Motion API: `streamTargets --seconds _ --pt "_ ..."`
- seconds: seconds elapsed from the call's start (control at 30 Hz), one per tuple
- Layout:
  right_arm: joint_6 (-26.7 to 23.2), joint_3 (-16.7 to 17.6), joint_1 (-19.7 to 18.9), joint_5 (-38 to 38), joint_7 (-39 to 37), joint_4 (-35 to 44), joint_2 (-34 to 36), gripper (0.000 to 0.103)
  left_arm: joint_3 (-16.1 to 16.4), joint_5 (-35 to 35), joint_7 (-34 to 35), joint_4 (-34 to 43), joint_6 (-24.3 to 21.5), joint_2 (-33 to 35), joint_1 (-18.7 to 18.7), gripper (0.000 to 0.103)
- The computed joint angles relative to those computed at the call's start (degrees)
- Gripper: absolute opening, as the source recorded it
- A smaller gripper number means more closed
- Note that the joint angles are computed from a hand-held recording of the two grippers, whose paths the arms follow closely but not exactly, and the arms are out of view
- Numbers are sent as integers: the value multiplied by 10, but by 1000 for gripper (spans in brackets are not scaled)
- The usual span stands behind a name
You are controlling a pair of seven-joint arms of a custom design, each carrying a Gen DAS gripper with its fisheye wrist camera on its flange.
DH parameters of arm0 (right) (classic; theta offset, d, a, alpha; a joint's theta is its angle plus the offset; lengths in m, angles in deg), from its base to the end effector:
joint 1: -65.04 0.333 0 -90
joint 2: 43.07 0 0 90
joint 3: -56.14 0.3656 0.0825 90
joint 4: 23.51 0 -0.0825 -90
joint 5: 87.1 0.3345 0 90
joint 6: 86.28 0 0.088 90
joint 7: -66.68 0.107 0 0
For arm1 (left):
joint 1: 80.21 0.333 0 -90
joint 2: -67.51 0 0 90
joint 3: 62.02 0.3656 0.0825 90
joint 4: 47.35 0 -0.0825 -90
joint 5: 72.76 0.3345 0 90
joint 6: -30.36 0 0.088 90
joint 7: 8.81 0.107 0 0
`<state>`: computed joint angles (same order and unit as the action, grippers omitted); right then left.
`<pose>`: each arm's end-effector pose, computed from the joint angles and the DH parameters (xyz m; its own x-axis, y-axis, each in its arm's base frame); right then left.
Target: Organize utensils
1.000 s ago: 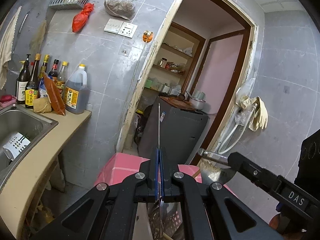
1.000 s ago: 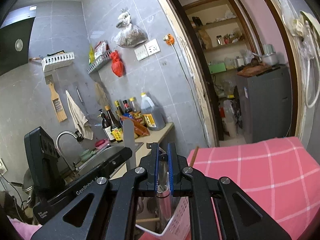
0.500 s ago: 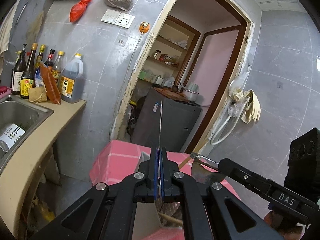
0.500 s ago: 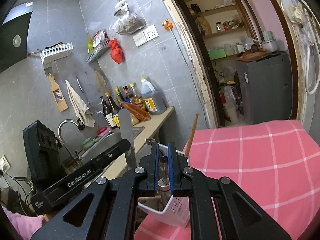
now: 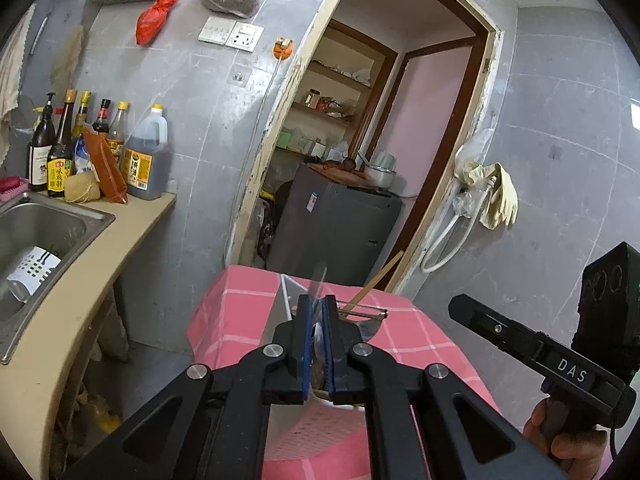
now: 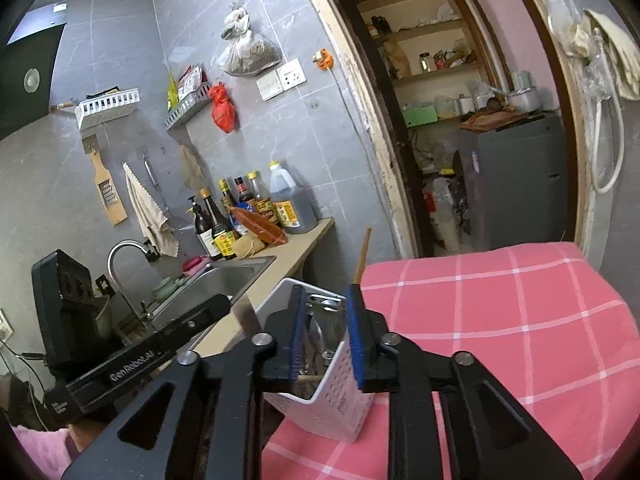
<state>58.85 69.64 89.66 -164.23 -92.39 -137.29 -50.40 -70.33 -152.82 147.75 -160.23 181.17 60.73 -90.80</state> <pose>0.3922 0.3323 0.6515 -0.1030 -0.9404 -0.3241 -0.3247 0.3398 -0.8827 0.4940 -0.1488 0.6583 -0.6189 -0.7015 0.3535 -0.4848 -0.0129 -0.8745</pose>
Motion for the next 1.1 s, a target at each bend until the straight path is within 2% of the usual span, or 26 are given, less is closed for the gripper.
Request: streamTargets --seconds 0.07,0.13,0.27,0.33,0.47,0.53,0.63,0.73,0.8,0.93,1.1 --pt "-22 6 3 4 -4 -5 -11 26 1 -3 1 -3 -2 -8 0 18" --pt "-47 14 6 9 -10 -10 -24 30 2 -8 1 -7 2 -15 -1 32" --pt "-98 33 8 20 -19 -19 -48 43 3 -8 -2 -19 16 -37 -6 38" --pt "-133 46 10 28 -29 -21 -62 50 2 -1 -3 -27 30 -50 -10 53" --pt "-193 69 14 46 -53 -26 -86 63 4 4 5 -45 53 -80 -23 72" --pt "-223 81 15 56 -67 -27 -97 69 6 11 3 -57 63 -96 -29 85" --pt "-275 104 19 67 -87 -27 -113 77 13 12 1 -75 70 -118 -40 96" --pt "-330 128 23 78 -102 -22 -123 86 17 14 -3 -94 85 -140 -48 102" --pt "-374 149 28 85 -107 -18 -128 94 21 6 8 -109 96 -156 -55 102" --pt "-436 175 40 96 -108 -14 -134 99 26 -18 45 -138 118 -186 -68 102" --pt "-507 206 61 111 -87 -12 -132 101 31 -16 69 -182 113 -225 -75 102"
